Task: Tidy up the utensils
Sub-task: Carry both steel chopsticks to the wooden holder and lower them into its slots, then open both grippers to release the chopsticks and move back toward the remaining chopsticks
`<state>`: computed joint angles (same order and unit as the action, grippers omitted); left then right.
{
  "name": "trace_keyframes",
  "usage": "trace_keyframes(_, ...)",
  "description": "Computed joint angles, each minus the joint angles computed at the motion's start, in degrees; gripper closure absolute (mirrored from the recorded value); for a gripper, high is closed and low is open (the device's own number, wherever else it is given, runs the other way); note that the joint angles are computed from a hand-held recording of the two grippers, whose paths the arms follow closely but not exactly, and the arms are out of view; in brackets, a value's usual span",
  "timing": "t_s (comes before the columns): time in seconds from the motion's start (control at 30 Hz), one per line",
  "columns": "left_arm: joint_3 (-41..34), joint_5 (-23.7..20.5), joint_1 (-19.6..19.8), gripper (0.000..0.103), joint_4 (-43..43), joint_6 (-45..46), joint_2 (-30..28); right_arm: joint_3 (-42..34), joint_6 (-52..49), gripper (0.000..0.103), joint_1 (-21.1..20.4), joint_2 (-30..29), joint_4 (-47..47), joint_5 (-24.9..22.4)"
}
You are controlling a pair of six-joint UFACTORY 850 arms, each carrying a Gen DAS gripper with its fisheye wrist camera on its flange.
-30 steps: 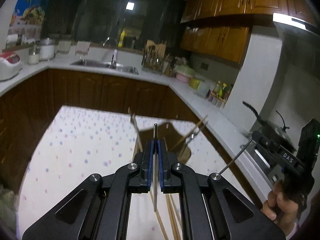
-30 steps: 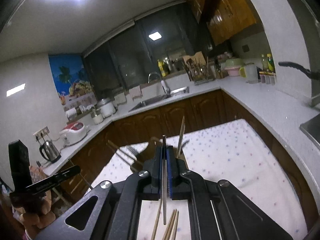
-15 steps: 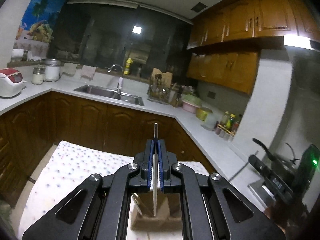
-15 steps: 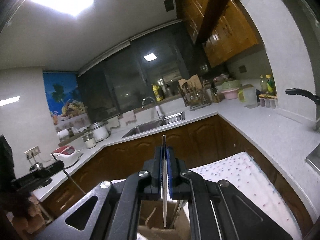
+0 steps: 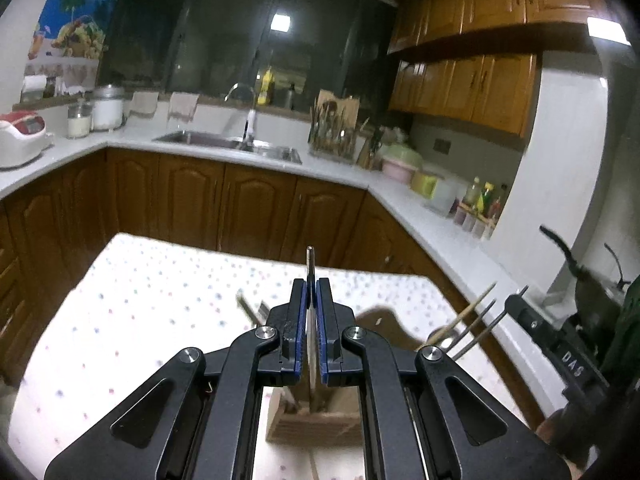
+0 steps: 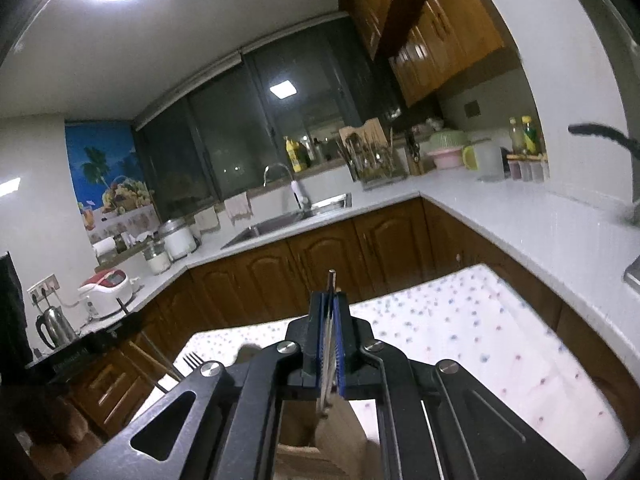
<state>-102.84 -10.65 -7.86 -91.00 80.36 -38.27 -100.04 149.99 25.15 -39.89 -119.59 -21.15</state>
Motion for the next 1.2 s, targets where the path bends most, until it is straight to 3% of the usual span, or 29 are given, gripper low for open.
trace_keyframes(0.1, 0.12, -0.53, 0.05, 0.099, 5.21, -5.05, -0.56, -0.46, -1.44, 0.098, -0.14, -0.51, 1.31, 1.50)
trace_keyframes(0.57, 0.54, -0.49, 0.17, 0.097, 8.94, -8.46, -0.37, -1.81, -6.49, 0.098, -0.26, -1.54, 6.83, 4.67)
trace_keyframes(0.73, -0.88, -5.23, 1.17, 0.095, 14.59, -14.86, -0.92, -1.44, -4.11, 0.093, -0.34, -1.37, 5.25, 4.94)
trace_keyframes(0.77, -0.62, -5.99, 1.28, 0.089, 13.74, -14.01, -0.54, -0.66, -1.23, 0.091, -0.37, -0.82, 2.80, 4.76)
trace_keyframes(0.8, 0.10, -6.20, 1.34, 0.078, 11.78, -11.98, 0.11, -0.21, 0.66, 0.088, -0.40, -0.54, 1.28, 4.63)
trace_keyframes(0.87, 1.96, -5.95, 1.25, 0.066, 5.59, -5.75, 1.61, 1.85, 8.09, 0.061, -0.45, 0.86, -5.19, 3.66)
trace_keyframes(1.0, 6.07, -6.77, 1.59, 0.055, -4.98, 4.65, 5.24, 5.99, 16.46, 0.043, -0.03, 3.88, -12.34, -0.27)
trace_keyframes(1.07, 8.81, -7.45, 2.01, 0.043, -9.72, 8.84, 7.39, 7.96, 20.54, 0.022, 0.01, 5.30, -15.79, -1.82)
trace_keyframes(1.1, 9.99, -7.49, 2.14, 0.030, -11.69, 10.54, 8.28, 9.54, 22.38, 0.018, 0.23, 6.42, -17.28, -3.26)
trace_keyframes(1.17, 13.34, -6.93, 2.38, 0.017, -18.42, 16.46, 10.56, 11.55, 23.64, 0.010, 0.52, 7.82, -18.41, -4.69)
trace_keyframes(1.2, 15.31, -7.04, 2.59, 0.017, -22.60, 20.24, 11.78, 12.99, 24.63, 0.009, 0.74, 8.76, -19.21, -5.28)
